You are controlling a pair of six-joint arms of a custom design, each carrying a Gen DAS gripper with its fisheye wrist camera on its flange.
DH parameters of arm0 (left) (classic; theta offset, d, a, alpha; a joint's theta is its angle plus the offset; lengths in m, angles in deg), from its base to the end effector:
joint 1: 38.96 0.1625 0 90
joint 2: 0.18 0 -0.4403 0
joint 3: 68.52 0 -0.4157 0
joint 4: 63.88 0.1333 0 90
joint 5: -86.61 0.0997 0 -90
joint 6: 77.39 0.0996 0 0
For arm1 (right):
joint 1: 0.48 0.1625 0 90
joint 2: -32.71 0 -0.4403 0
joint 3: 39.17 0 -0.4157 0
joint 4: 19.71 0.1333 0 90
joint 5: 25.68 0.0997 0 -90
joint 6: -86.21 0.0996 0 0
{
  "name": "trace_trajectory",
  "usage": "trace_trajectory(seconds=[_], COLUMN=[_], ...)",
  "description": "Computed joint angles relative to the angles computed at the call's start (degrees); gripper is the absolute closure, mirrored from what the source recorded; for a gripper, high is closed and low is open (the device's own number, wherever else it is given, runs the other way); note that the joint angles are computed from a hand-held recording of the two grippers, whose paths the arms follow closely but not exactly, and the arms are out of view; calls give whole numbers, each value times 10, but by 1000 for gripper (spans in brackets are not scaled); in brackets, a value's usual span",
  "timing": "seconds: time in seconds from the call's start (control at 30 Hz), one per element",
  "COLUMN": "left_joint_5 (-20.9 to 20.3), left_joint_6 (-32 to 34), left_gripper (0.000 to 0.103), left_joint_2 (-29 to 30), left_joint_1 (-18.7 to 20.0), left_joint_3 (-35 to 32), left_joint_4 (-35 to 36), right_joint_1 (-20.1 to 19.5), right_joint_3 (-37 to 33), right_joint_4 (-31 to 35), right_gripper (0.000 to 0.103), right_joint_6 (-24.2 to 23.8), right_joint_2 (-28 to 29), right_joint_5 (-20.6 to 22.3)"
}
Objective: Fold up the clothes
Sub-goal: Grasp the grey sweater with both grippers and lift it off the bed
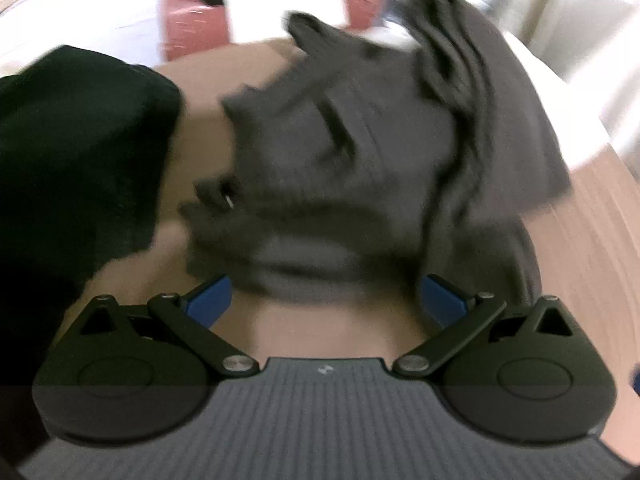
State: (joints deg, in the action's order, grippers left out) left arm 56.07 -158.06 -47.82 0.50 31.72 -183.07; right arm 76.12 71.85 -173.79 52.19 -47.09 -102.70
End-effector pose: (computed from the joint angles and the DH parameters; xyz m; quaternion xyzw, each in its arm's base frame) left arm -0.3399 -0.5635 0.0716 -0.1239 0.8472 -0.3695 0.3610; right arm 0.0194 -0.5904 0.3529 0.2020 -0.9319 0.3009 0.0137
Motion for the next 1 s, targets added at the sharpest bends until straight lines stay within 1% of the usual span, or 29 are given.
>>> trace_trajectory(seconds=[0.03, 0.07, 0.1, 0.17, 0.2, 0.23, 0.27, 0.3, 0.33, 0.37, 0.4, 0.43, 0.47, 0.5, 0.53, 0.57, 0.6, 0.67, 0.7, 0.73, 0.77, 0.83, 0.9, 0.97, 1.0], left_joint_5=[17, 33, 38, 6, 7, 23, 48, 81, 109, 113, 93, 63, 37, 10, -12, -26, -40, -66, -71, -76, -87, -127, -199, -280, -318], left_joint_6=[-19, -15, 14, 117, 143, 145, 124, 78, 18, -42, -102, -148, -176, -202, -210, -195, -181, -135, -123, -117, -103, -33, 37, 81, 95], left_gripper=[0, 0, 0, 0, 0, 0, 0, 0, 0, 0, 0, 0, 0, 0, 0, 0, 0, 0, 0, 0, 0, 0, 0, 2, 6], left_joint_2=[9, 21, 32, 49, 55, 59, 58, 55, 46, 32, 13, -5, -22, -35, -44, -43, -43, -41, -40, -39, -35, -20, 1, 24, 37], left_joint_1=[5, 12, 20, 42, 50, 55, 57, 61, 69, 79, 89, 101, 111, 115, 119, 125, 129, 136, 138, 137, 138, 147, 160, 174, 180], left_joint_3=[-20, -41, -60, -92, -100, -99, -89, -76, -57, -41, -22, -1, 23, 47, 70, 84, 91, 82, 78, 79, 82, 91, 83, 70, 62], left_joint_4=[13, 5, -21, -92, -107, -110, -101, -76, -44, -19, -18, -41, -88, -148, -208, -257, -283, -283, -283, -297, -334, -453, -536, -594, -617], right_joint_1=[1, 8, 20, 42, 48, 48, 48, 45, 43, 47, 51, 58, 65, 71, 75, 79, 84, 90, 92, 91, 87, 72, 56, 44, 39], right_joint_3=[-23, -45, -66, -101, -123, -148, -173, -194, -206, -214, -227, -250, -276, -304, -336, -368, -402, -455, -478, -494, -497, -495, -487, -488, -488], right_joint_4=[26, 41, 33, -21, -29, -16, -3, -5, -31, -68, -90, -88, -79, -66, -52, -36, -31, -36, -33, -28, -25, -10, 25, 65, 87], right_gripper=[16, 16, 16, 15, 15, 15, 14, 14, 14, 14, 14, 14, 14, 14, 14, 14, 14, 13, 13, 13, 10, 10, 13, 24, 32], right_joint_6=[-8, -12, -13, 15, 28, 39, 50, 66, 79, 67, 45, 2, -39, -57, -59, -50, -32, 0, 23, 49, 71, 117, 150, 168, 175], right_joint_2=[10, 23, 42, 85, 107, 126, 146, 168, 187, 205, 224, 245, 266, 287, 311, 332, 360, 404, 425, 441, 447, 453, 445, 440, 436], right_joint_5=[36, 56, 53, 20, 9, 9, 8, 9, 3, -12, -24, -34, -42, -43, -44, -51, -67, -102, -119, -141, -147, -116, -64, -25, -4])
